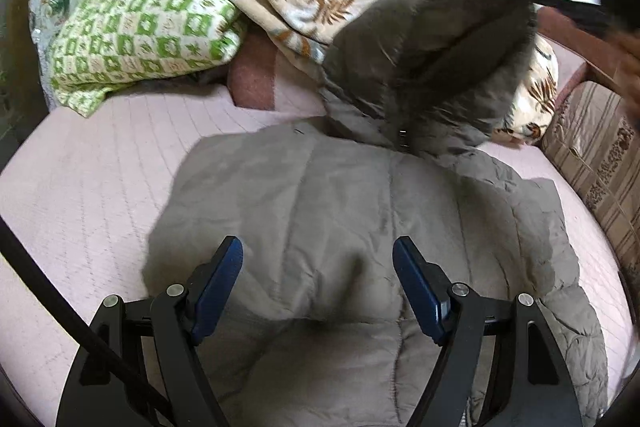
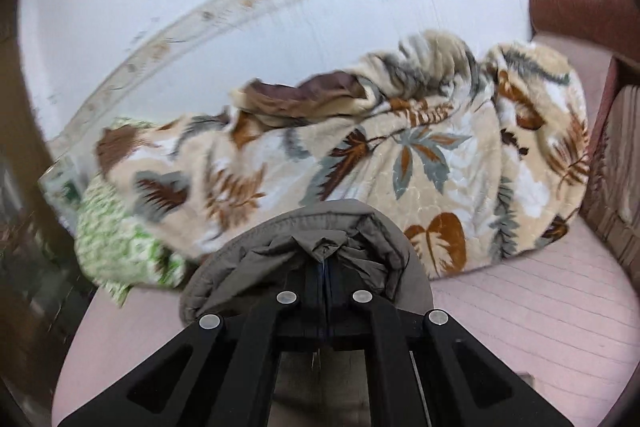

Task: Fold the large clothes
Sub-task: 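Pull the held hood down over the folded body with the right gripper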

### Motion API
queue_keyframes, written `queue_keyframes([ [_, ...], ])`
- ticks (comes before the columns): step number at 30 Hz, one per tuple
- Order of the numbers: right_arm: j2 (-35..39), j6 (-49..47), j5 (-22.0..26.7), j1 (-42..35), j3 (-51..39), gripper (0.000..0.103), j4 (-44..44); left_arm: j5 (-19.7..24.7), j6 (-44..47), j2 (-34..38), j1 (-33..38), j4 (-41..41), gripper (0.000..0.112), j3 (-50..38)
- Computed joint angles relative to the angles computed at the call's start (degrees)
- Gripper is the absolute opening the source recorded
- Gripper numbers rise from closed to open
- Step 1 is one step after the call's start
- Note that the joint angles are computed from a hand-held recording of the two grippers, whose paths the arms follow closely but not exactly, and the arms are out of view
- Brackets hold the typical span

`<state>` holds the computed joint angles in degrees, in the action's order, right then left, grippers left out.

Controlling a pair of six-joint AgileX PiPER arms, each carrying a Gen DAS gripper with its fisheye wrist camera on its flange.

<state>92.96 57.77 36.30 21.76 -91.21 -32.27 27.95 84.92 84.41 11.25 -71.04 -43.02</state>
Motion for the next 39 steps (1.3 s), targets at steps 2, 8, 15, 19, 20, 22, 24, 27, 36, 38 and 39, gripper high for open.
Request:
queue_keyframes([
  [2, -6.11, 5.07, 0.49, 4.85, 6.52, 0.002, -4.61, 0.32, -0.35, -0.09, 1.39, -0.10, 0.077, -0.53],
  [8, -17.67, 27.32, 12.48, 29.16, 21.64, 0.002, -24.87, 4.38, -3.38, 0.21, 7.28, 0.70, 0.077, -3.27],
  [15, -16.58, 49.13, 20.41, 47.70, 36.03, 0.002, -29.40, 7.24, -5.75, 1.28, 13.06, -0.26, 0.077, -5.72],
  [19, -10.41, 55.12, 10.42, 42.86, 42.60, 0.002, -27.54, 7.72, -4.17, 1.02, 11.88, -1.56, 0.077, -5.09],
  [20, -8.50, 55.80, 5.91, 39.74, 44.10, 0.002, -27.09, 7.37, -2.69, 0.41, 10.81, -2.34, 0.077, -4.25],
  [22, -6.27, 58.59, 1.35, 36.17, 45.90, 0.002, -28.83, 7.02, 1.05, -0.55, 8.66, -4.52, 0.077, -2.52],
  [24, -4.43, 58.86, -4.01, 32.14, 46.78, 0.002, -29.65, 5.98, 4.81, -0.88, 5.28, -6.77, 0.077, -0.93],
  [27, -3.35, 59.49, -7.89, 29.50, 47.36, 0.003, -31.30, 3.46, 6.26, 1.01, 0.10, -6.52, 0.077, -0.19],
  [36, -11.41, 47.24, -5.05, 32.92, 49.62, 0.018, -19.61, -9.18, -3.71, 5.57, -9.78, 5.20, 0.077, -0.34],
  [38, -15.41, 47.15, -0.61, 36.37, 49.94, 0.018, -19.32, -9.51, -3.48, 5.49, -9.86, 4.87, 0.078, -0.12],
  [39, -16.58, 48.25, 1.64, 37.77, 49.77, 0.018, -20.49, -10.07, -3.01, 5.38, -10.23, 4.30, 0.078, 0.06],
])
